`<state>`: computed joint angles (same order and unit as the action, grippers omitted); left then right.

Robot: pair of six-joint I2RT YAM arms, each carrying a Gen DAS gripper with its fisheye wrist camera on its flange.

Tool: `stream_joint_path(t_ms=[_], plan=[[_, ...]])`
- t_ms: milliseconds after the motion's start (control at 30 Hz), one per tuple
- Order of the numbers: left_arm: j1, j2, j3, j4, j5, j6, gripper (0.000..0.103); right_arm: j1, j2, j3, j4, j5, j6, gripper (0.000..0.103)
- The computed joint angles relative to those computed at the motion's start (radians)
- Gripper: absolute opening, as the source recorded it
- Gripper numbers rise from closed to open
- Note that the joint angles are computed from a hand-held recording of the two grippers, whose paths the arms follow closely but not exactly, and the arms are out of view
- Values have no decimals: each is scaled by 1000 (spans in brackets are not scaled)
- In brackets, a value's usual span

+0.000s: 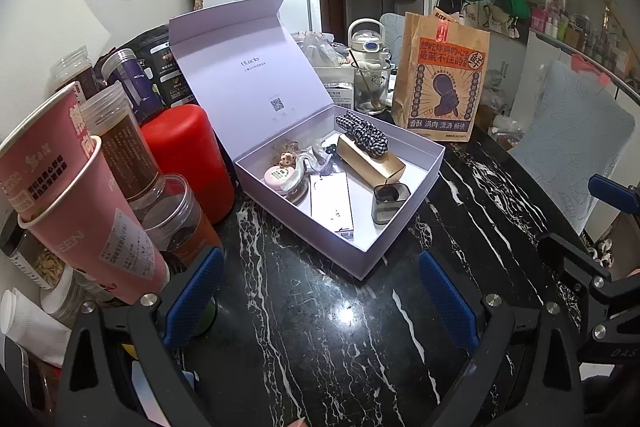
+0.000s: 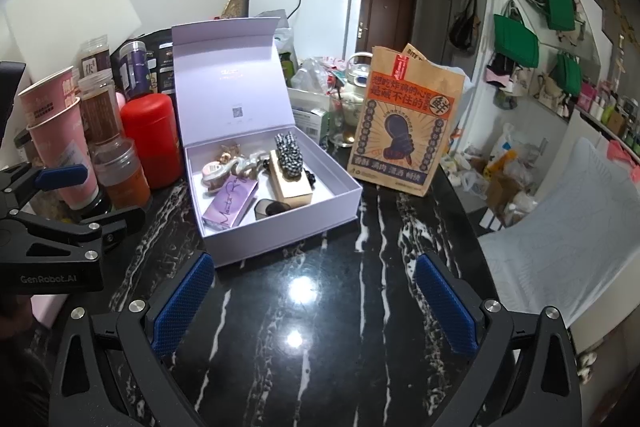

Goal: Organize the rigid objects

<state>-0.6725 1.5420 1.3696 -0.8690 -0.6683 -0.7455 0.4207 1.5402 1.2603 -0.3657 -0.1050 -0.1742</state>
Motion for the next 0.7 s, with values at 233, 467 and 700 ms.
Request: stream_joint_path(t_ms=[233,467,700], plan=[[-1,2,2,-2,4,4,99,1,0,3,-3,9,-4,102],[0,2,1,-2,8,5,99,0,-1,3,-6,14,-6,103],[0,1,-1,1,11,7,99,2,-2,2,-7,14,-9,103]])
